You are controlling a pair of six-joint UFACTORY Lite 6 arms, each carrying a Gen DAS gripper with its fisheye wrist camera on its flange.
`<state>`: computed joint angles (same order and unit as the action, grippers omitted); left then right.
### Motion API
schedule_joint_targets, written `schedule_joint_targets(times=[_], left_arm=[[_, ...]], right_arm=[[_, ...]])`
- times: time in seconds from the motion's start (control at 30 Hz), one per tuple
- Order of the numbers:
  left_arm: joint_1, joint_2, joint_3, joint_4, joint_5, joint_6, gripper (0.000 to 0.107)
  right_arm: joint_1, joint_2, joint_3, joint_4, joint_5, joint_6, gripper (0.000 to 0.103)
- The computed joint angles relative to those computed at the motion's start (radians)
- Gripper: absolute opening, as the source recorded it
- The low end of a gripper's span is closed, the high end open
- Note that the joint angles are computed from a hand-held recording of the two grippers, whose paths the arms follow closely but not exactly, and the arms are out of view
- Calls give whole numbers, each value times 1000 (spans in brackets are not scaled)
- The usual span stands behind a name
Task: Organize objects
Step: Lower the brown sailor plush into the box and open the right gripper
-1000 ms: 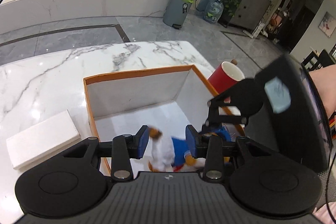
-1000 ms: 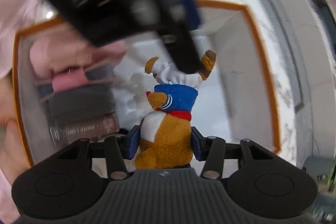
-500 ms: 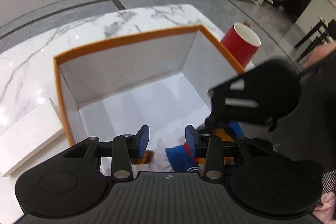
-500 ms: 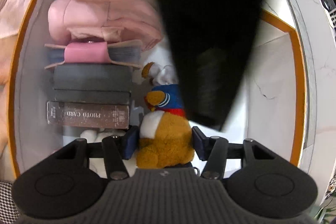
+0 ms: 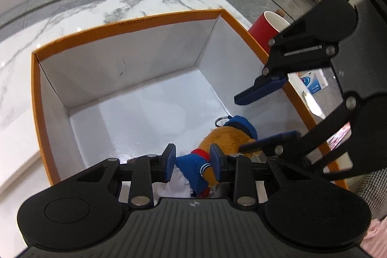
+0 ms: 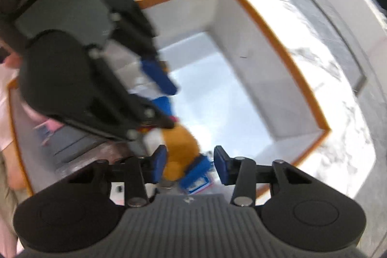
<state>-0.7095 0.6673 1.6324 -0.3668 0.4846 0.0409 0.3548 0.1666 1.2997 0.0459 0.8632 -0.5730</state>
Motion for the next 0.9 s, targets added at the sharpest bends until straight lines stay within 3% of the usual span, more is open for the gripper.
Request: schedule_joint_targets(times=[0.2, 0.3, 0.67, 0.83, 0.9], left_arm=[[28, 16, 13, -146, 58, 84, 29], [56, 55, 56, -268, 153, 151, 27], [5, 29, 27, -166, 87, 105, 29], [-13, -35, -51, -114, 10, 89, 30], [-16, -66, -97, -134, -31, 107, 32]], right_arm=[[-6, -5, -33, 18, -9, -25, 45], [-17, -2, -20, 32, 41, -78, 36], [-32, 19, -16, 33, 64, -77, 34], [-28, -14, -19, 12, 67, -62, 35], [-30, -38, -33, 0, 64, -49, 44]])
